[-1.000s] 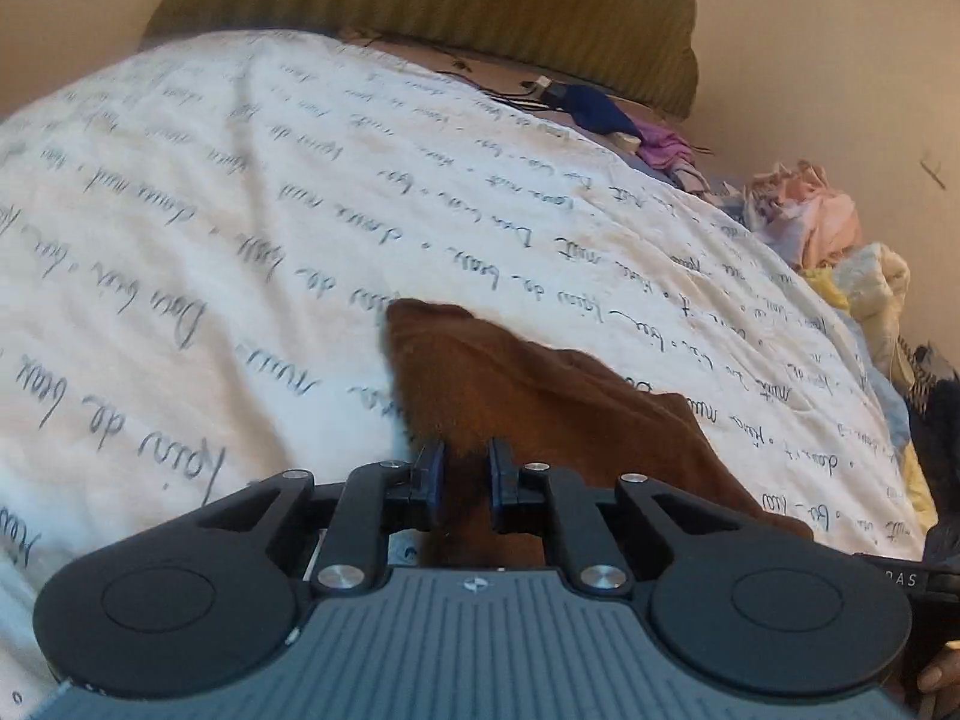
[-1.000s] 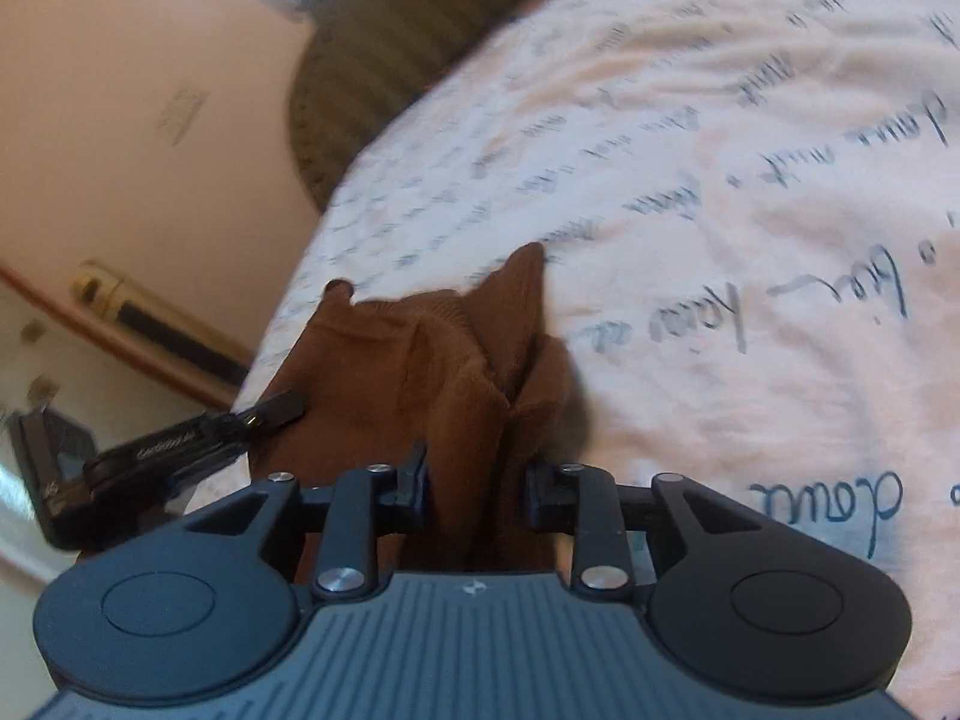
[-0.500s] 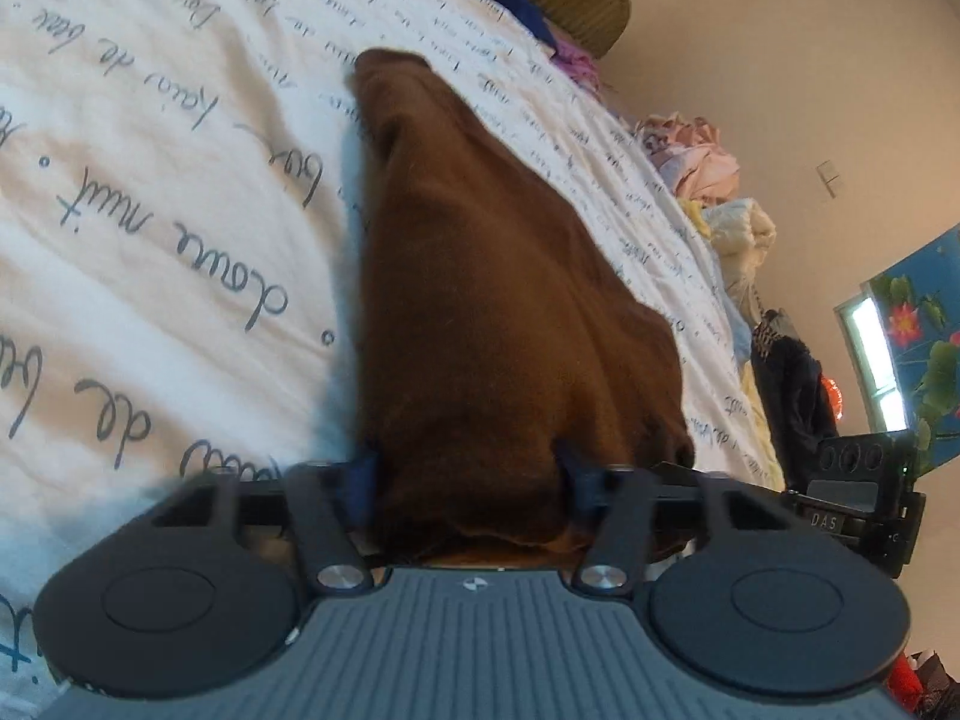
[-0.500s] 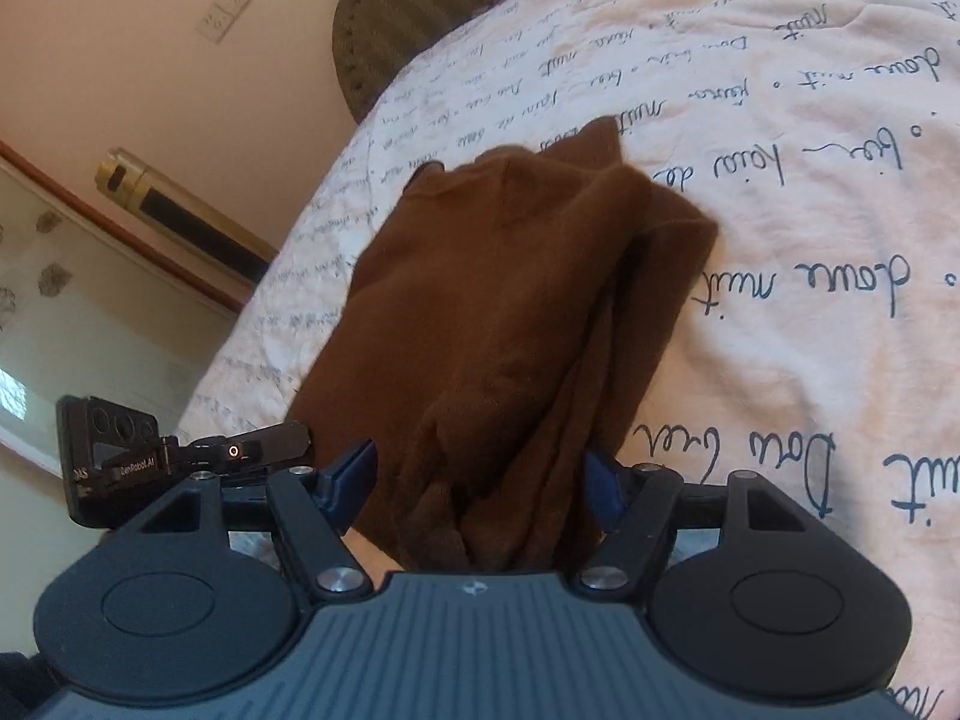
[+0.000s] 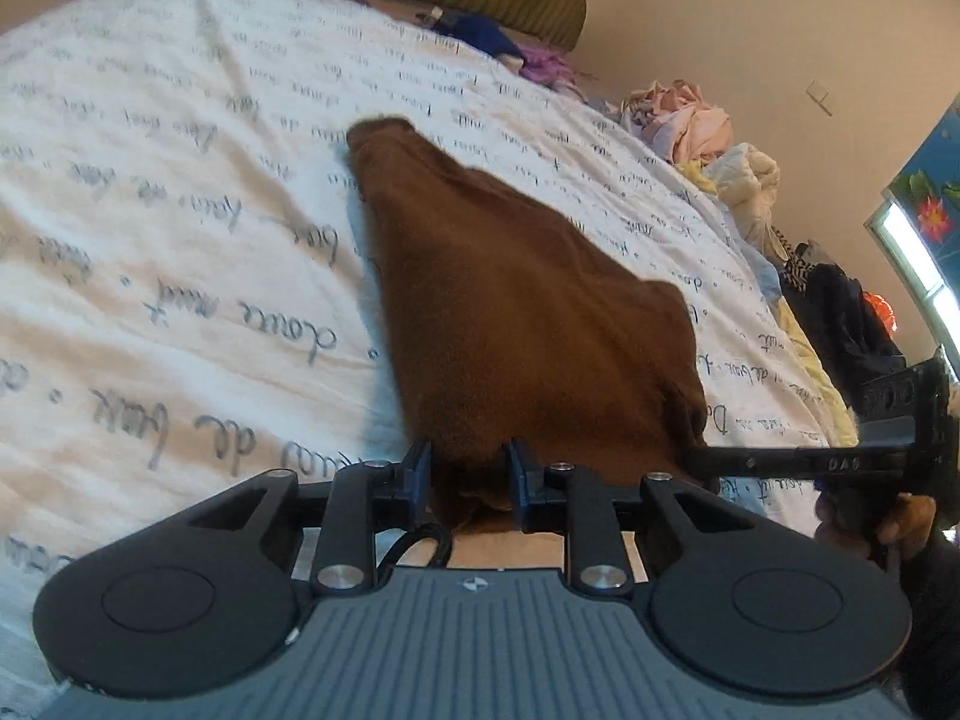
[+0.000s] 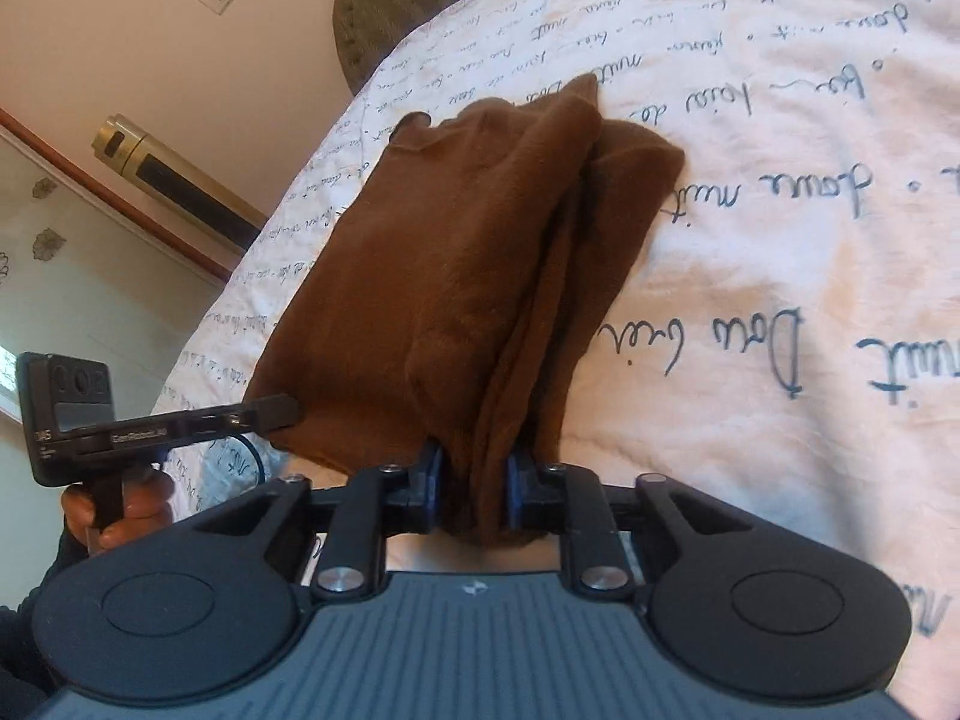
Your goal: Fold small clothes
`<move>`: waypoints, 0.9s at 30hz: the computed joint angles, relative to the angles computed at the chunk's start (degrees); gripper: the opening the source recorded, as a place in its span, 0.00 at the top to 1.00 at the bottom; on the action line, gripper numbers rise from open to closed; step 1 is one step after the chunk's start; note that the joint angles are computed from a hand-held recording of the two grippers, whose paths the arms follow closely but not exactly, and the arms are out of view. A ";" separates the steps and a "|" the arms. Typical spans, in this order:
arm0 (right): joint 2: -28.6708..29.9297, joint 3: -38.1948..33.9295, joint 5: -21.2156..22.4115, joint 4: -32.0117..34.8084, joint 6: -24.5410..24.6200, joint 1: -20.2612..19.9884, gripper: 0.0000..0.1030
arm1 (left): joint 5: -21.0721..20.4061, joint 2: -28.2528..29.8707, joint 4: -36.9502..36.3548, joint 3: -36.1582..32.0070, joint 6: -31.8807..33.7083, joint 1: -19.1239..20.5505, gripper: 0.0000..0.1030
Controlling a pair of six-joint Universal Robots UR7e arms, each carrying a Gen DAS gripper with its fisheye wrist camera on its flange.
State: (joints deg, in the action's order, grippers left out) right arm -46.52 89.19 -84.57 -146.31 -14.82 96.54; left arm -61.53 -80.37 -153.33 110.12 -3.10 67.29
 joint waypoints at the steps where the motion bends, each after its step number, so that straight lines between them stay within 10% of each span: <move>1: -0.71 0.57 0.68 -2.92 0.31 -0.12 0.73 | 3.37 -0.75 -2.83 1.01 1.95 -1.69 0.74; 5: 1.11 -3.37 2.62 -12.53 4.24 0.82 0.69 | 14.48 2.61 -16.45 1.61 12.29 -6.63 0.71; 11: 17.81 -28.14 7.86 4.48 5.37 3.70 0.65 | 17.19 16.94 -26.53 -2.11 23.82 -7.32 0.63; 14: 27.24 -40.06 -5.02 10.54 3.85 6.43 0.55 | 17.87 20.78 -29.09 -1.38 25.81 -6.01 0.45; 20: 27.20 -37.06 -4.12 5.43 6.56 3.56 0.97 | 16.78 21.17 -31.98 -0.54 26.08 -5.25 0.44; 27: 15.99 -18.16 -1.46 -8.12 2.06 4.47 0.77 | 15.41 14.00 -33.49 5.53 24.19 -7.06 0.25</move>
